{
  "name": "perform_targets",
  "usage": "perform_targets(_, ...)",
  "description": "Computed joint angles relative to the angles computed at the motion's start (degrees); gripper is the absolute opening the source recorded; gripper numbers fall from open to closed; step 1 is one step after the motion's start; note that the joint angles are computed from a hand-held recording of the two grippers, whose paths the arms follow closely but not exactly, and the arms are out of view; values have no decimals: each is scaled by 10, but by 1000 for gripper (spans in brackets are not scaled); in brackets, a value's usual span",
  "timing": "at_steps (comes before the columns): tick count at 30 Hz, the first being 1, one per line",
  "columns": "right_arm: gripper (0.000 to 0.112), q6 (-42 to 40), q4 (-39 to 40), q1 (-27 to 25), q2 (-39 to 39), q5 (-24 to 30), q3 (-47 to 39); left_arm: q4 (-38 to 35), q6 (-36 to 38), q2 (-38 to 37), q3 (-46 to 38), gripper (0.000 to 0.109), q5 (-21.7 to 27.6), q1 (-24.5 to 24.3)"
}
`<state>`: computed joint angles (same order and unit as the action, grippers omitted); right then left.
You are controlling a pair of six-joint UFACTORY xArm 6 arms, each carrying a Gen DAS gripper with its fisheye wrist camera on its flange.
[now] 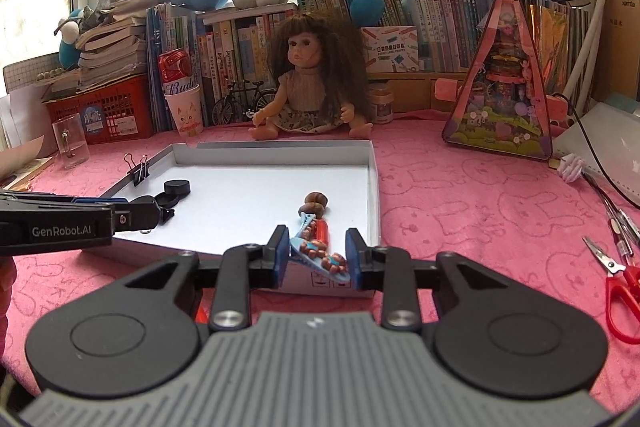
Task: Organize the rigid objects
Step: 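Carry the black lid and hair clip over the white tray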
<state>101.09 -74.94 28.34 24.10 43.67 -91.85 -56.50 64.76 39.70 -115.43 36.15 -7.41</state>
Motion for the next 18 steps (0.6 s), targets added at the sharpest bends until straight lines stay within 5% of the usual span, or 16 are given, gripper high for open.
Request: perform_targets(18,35,-78,51,-30,70,-46,-100,91,-121,116,-164,30,8,-10)
